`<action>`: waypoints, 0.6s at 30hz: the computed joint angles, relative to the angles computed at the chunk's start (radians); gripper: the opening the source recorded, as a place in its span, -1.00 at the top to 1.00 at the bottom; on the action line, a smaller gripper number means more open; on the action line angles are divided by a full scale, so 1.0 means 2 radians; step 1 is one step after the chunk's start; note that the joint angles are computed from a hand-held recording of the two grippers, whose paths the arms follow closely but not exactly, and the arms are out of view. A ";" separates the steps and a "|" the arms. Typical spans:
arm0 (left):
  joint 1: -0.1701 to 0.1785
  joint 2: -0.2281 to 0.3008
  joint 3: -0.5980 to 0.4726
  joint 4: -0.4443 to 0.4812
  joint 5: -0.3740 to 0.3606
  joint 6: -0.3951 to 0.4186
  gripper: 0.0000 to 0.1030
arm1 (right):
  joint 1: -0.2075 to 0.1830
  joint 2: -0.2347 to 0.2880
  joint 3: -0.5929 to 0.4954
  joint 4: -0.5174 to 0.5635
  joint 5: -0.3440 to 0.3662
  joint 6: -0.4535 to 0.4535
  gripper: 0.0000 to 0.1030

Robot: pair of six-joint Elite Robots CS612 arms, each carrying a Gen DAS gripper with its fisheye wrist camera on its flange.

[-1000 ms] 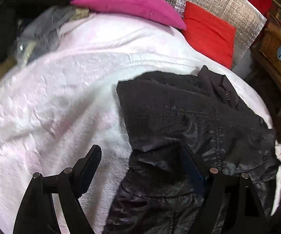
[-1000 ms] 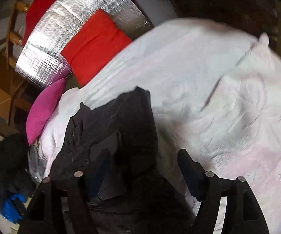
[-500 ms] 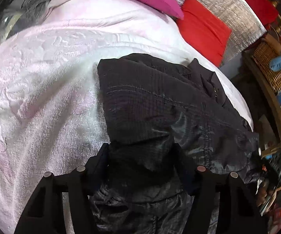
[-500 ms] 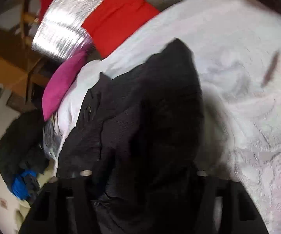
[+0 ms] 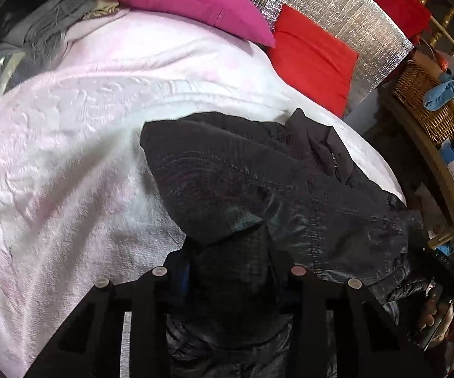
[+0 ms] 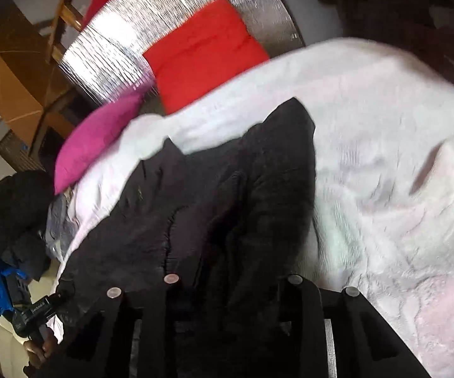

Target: Fold large clothes

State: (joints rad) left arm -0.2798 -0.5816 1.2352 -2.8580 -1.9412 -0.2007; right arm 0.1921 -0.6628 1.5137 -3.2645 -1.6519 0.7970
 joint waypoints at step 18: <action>0.014 -0.002 0.000 0.063 -0.069 -0.005 -0.32 | -0.039 -0.011 0.047 0.001 0.163 0.070 -0.41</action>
State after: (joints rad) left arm -0.2519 -0.5850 1.2350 -2.7321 -2.0788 -0.2098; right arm 0.1142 -0.6843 1.6082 -3.2621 -1.3269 0.9375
